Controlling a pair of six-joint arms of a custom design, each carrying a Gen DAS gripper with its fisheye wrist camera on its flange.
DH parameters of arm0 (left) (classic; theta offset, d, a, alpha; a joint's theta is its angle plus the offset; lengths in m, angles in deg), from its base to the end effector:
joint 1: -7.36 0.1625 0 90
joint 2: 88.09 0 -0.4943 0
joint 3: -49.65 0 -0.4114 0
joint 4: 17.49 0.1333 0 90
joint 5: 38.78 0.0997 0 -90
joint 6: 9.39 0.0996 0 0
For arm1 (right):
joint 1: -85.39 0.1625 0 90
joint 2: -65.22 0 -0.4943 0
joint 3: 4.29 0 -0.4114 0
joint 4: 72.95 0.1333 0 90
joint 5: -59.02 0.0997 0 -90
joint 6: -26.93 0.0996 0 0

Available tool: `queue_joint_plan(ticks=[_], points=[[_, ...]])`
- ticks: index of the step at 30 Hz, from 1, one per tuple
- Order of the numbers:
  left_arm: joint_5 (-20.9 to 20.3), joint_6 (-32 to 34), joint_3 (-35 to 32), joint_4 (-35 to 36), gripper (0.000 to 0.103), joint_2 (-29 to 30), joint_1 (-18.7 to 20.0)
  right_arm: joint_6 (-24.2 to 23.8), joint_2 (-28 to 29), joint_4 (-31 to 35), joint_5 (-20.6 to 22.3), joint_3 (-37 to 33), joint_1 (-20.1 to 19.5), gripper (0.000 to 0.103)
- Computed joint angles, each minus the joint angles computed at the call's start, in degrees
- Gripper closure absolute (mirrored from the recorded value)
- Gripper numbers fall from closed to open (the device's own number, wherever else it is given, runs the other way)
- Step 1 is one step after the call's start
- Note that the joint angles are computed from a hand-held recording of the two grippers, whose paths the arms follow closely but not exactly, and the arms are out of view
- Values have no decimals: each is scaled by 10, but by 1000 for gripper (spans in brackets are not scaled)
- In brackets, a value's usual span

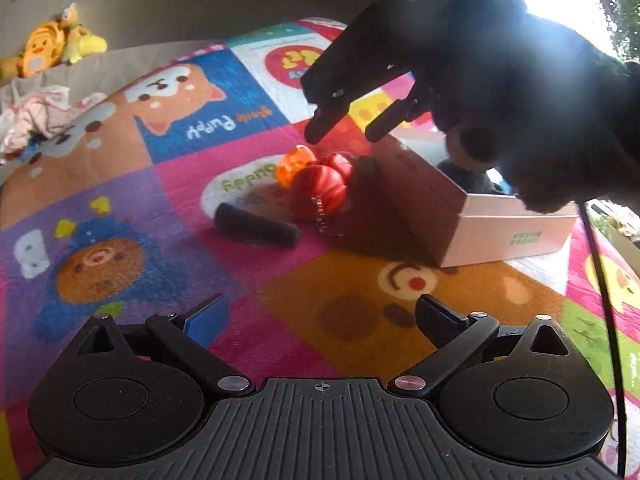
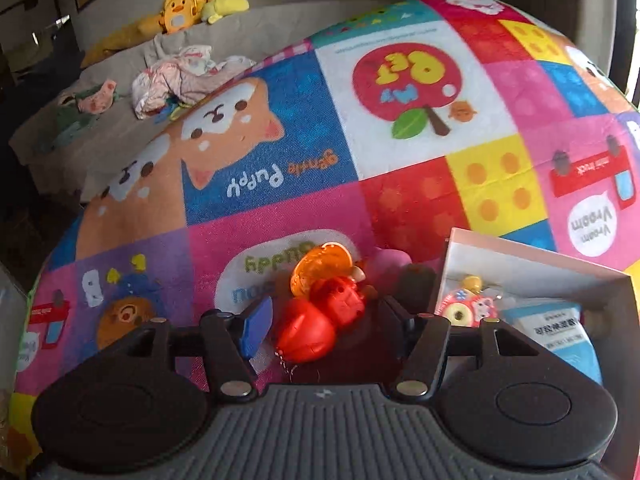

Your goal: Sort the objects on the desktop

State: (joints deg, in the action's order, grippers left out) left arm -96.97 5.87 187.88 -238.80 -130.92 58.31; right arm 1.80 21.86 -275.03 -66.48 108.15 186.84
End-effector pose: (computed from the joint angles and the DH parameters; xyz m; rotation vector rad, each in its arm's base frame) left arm -0.1418 -0.4698 0.0789 0.9602 2.3910 -0.9643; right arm 0.1999 -0.6069 0.1263 0.4514 -2.2999 0.8208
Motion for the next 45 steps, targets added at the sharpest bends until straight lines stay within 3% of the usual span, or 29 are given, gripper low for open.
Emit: queue_joint_plan(ticks=[1,3,5,7,8,10,17,21,26,27,29,31,33,35,40,45], points=[[-3,-5,1,3,1,-6,5,-15,24,-6,-25,-25,2,40],[-13,-16,2,12,1,-15,13,-15,57,5,-66,-69,0,21],[-23,-22,3,15,1,-23,18,19,70,57,-88,-98,-6,21],[-35,-18,5,17,1,-27,22,36,66,81,-81,-92,-9,31],[-42,-14,6,16,1,-27,23,14,65,70,-75,-81,-7,32],[-54,-4,8,23,1,-31,25,-34,59,55,-69,-52,0,54],[-100,39,28,68,1,-53,25,-68,-18,53,-22,104,17,57],[-108,49,36,99,0,-63,21,-121,-47,-27,-26,188,21,60],[-85,54,26,111,0,-53,10,-336,0,-315,-82,246,21,60],[-77,58,22,102,0,-48,8,-358,12,-374,-88,248,19,60],[-50,70,9,68,0,-33,3,-329,-5,-421,-62,267,-3,53],[-21,97,-16,32,0,-14,3,-225,-57,-391,-19,300,-25,36],[11,136,-52,12,0,8,9,-142,-89,-414,35,339,-55,11],[29,161,-91,24,0,23,21,-86,-99,-457,89,380,-92,4],[27,123,-164,131,0,33,51,-18,-77,-533,171,447,-170,0],[-16,105,-157,177,0,24,50,13,-50,-576,212,470,-221,0]])
